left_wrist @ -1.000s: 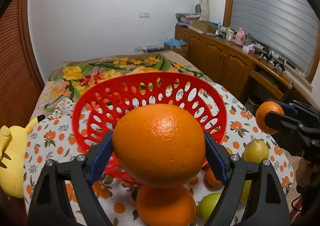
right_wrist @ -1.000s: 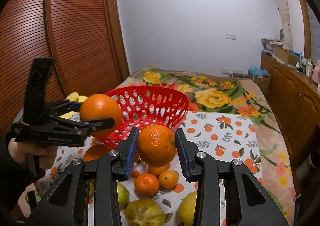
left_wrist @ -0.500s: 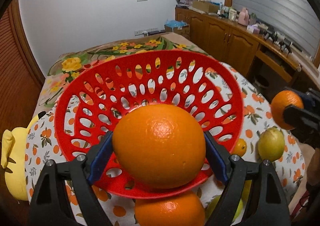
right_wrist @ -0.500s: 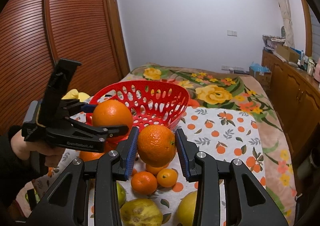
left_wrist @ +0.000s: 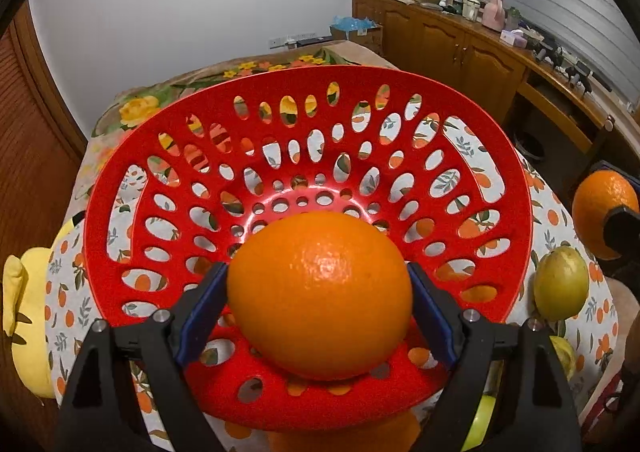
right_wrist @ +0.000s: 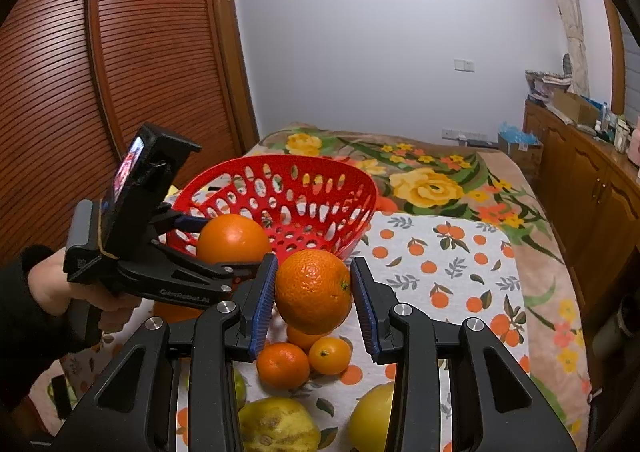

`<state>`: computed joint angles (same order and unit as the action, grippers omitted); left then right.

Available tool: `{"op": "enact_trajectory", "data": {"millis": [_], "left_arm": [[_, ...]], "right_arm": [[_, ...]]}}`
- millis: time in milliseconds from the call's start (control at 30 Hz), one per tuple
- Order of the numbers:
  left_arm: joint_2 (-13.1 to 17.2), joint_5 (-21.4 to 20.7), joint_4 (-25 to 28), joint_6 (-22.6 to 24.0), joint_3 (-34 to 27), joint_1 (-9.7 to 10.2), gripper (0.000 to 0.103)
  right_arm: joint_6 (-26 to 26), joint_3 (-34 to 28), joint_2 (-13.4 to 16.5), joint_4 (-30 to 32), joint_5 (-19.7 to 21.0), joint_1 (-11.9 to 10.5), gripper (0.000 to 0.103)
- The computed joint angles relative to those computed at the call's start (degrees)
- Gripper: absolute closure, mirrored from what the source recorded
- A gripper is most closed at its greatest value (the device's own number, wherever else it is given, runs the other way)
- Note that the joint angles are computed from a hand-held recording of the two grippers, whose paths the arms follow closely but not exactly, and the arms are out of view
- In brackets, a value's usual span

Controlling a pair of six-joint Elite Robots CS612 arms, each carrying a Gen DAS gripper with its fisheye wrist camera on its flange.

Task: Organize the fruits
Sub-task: 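Carry the orange into the red basket and open the left gripper while the right gripper lifts the tangerine, then lower the tangerine into the red basket and open the right gripper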

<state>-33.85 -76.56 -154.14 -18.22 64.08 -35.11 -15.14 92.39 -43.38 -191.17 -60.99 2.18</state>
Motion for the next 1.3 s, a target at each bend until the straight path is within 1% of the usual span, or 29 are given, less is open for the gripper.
{"op": "enact_trajectory", "data": {"millis": [200, 367, 467, 567, 667, 767, 933, 1000, 1100, 1167, 1300], "left_arm": [[0.1, -0.2, -0.2, 0.4, -0.2, 0.17, 0.016], [-0.7, -0.6, -4.0, 1.0, 1.0, 0.44, 0.015], [-1.7, 0.6, -7.5, 0.8, 2.8, 0.28, 0.015], [-3.0, 1.3, -12.2, -0.2, 5.6, 0.28, 0.015], [-4.2, 1.9, -18.0, -1.6, 8.9, 0.41, 0.015], [-5.2, 3.6, -23.2, -2.1, 12.1, 0.3, 0.015], [-6.3, 7.1, -28.3, -1.5, 15.8, -0.31, 0.012], [-6.5, 7.7, -29.0, -1.1, 16.5, -0.33, 0.012], [-6.8, 7.2, -29.7, -2.0, 17.8, -0.24, 0.012], [-7.0, 6.8, -29.3, -2.9, 18.4, -0.18, 0.012], [-7.2, 7.8, -28.6, -3.2, 19.3, -0.29, 0.012]], "right_arm": [[-0.1, -0.5, 0.0, 0.3, -0.4, 0.3, 0.066], [-0.3, -1.1, 0.1, 0.8, -1.1, 0.7, 0.066], [-0.4, -1.6, 0.2, 1.1, -1.4, 1.0, 0.066], [-1.0, -2.3, 0.4, 1.8, -1.9, 1.4, 0.066], [-1.9, -3.4, 0.8, 3.0, -2.2, 1.8, 0.066], [-2.6, -4.7, 1.5, 4.8, -2.6, 2.4, 0.066], [-4.2, -6.5, 2.4, 7.9, -3.5, 3.3, 0.066], [-4.6, -7.1, 2.6, 9.0, -3.8, 3.6, 0.066], [-5.2, -7.8, 2.9, 10.5, -4.3, 4.0, 0.066], [-5.3, -8.0, 3.1, 11.0, -4.4, 4.2, 0.066], [-5.5, -8.3, 3.3, 11.8, -4.9, 4.4, 0.065]]}}
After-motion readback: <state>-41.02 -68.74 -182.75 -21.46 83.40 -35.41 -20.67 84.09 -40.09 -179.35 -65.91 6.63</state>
